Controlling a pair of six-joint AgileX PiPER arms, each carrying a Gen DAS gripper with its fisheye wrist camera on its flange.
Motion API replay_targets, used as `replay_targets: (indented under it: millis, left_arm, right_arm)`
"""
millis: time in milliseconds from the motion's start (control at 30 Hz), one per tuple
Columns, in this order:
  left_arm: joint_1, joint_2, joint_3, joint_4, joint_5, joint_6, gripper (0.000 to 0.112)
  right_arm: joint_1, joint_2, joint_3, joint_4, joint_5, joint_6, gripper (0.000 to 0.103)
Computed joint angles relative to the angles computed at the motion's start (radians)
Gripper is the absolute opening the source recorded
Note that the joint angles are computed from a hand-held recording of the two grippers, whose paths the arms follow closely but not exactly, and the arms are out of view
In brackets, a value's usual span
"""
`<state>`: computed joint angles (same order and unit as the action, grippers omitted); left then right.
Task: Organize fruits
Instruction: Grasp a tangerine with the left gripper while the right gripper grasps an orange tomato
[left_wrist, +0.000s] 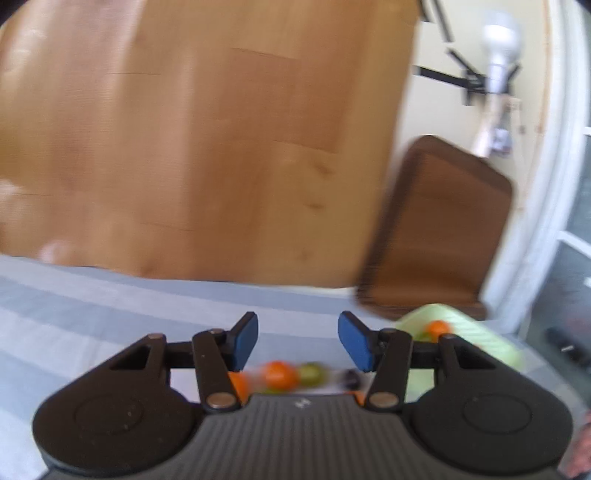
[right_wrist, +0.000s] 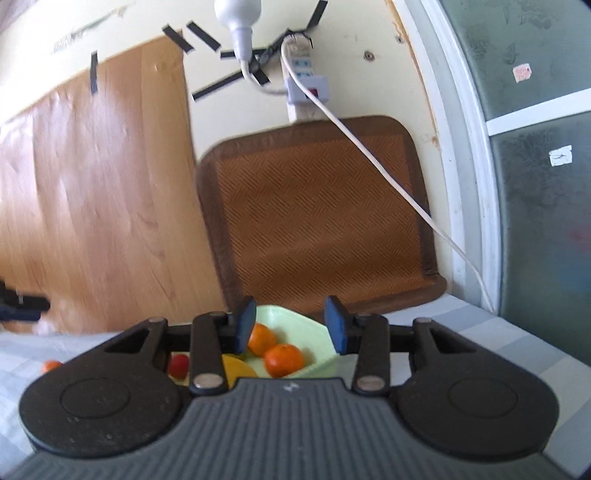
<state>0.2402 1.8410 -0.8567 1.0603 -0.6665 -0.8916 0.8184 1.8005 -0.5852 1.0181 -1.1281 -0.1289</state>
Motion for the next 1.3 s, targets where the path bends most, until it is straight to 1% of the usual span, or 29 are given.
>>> replay_targets:
  millis: [67,133,167,233,267,333,367,433,500,567,600,633,667,700,733,767,800,833,1000,1100,1167,1233,1300]
  left_arm:
    - [0.054,0.031,-0.029,0.054,0.01,-0.049,0.049]
    - [0.086,0.074,-0.075,0.134,0.004,-0.134,0.05]
    - [0.09,0.091,-0.089,0.156,0.0,-0.156,0.059]
    - [0.078,0.118,-0.099,0.151,0.001,-0.147,0.066]
    - [0.065,0.132,-0.109,0.143,0.013,-0.141,0.068]
    - [0.042,0.162,-0.144,0.16,0.047,-0.173,0.068]
    - [0.032,0.176,-0.154,0.169,0.055,-0.186,0.068]
    - [0.013,0.195,-0.172,0.161,0.085,-0.188,0.068]
    - [0.004,0.213,-0.185,0.144,0.098,-0.181,0.067]
    - [0.007,0.235,-0.204,0.176,0.095,-0.226,0.059]
    - [0.008,0.247,-0.22,0.217,0.098,-0.271,0.052]
    - [0.018,0.262,-0.24,0.275,0.077,-0.33,0.047]
    - [0.028,0.268,-0.246,0.293,0.054,-0.348,0.037]
    - [0.037,0.268,-0.244,0.295,0.033,-0.347,0.037]
    - [0.035,0.263,-0.238,0.288,0.045,-0.34,0.037]
    - [0.037,0.259,-0.23,0.28,0.046,-0.33,0.037]
    - [0.044,0.251,-0.219,0.281,0.042,-0.334,0.037]
    - [0.053,0.241,-0.204,0.281,0.035,-0.338,0.037]
    - [0.132,0.15,-0.037,0.251,-0.069,-0.232,0.037]
    - [0.149,0.091,0.084,0.26,-0.126,-0.152,0.037]
    - [0.148,0.055,0.161,0.261,-0.152,-0.098,0.037]
    - [0.138,0.025,0.231,0.246,-0.172,-0.037,0.037]
    - [0.113,-0.001,0.298,0.196,-0.177,0.045,0.037]
  right_arm:
    - [0.027,-0.015,-0.022,-0.048,0.027,-0.02,0.043]
    - [0.038,-0.01,-0.075,-0.13,0.115,-0.056,0.044]
    - [0.04,0.002,-0.124,-0.161,0.19,-0.09,0.044]
    - [0.033,0.047,-0.237,-0.182,0.352,-0.171,0.044]
    - [0.033,0.08,-0.302,-0.155,0.419,-0.231,0.044]
    - [0.018,0.155,-0.435,-0.087,0.553,-0.354,0.044]
    - [0.008,0.193,-0.504,-0.023,0.619,-0.434,0.044]
    - [-0.005,0.252,-0.606,0.121,0.685,-0.593,0.044]
    - [-0.013,0.298,-0.683,0.259,0.715,-0.738,0.045]
    - [-0.039,0.325,-0.742,0.392,0.776,-0.874,0.046]
    - [-0.051,0.334,-0.758,0.429,0.807,-0.902,0.046]
    - [-0.06,0.343,-0.779,0.495,0.825,-0.964,0.046]
    - [-0.067,0.351,-0.795,0.557,0.842,-1.022,0.045]
    - [-0.074,0.353,-0.798,0.58,0.857,-1.041,0.045]
    - [-0.072,0.35,-0.793,0.563,0.85,-1.021,0.039]
    - [-0.071,0.342,-0.777,0.511,0.849,-0.96,0.032]
    - [-0.071,0.333,-0.756,0.44,0.851,-0.88,0.032]
    - [-0.064,0.321,-0.734,0.389,0.835,-0.815,0.032]
    - [0.014,0.25,-0.596,0.201,0.727,-0.611,0.032]
    - [0.064,0.2,-0.509,0.142,0.684,-0.516,0.032]
    - [0.099,0.169,-0.456,0.133,0.652,-0.478,0.032]
    - [0.135,0.148,-0.415,0.155,0.615,-0.469,0.032]
    - [0.173,0.127,-0.376,0.194,0.577,-0.472,0.032]
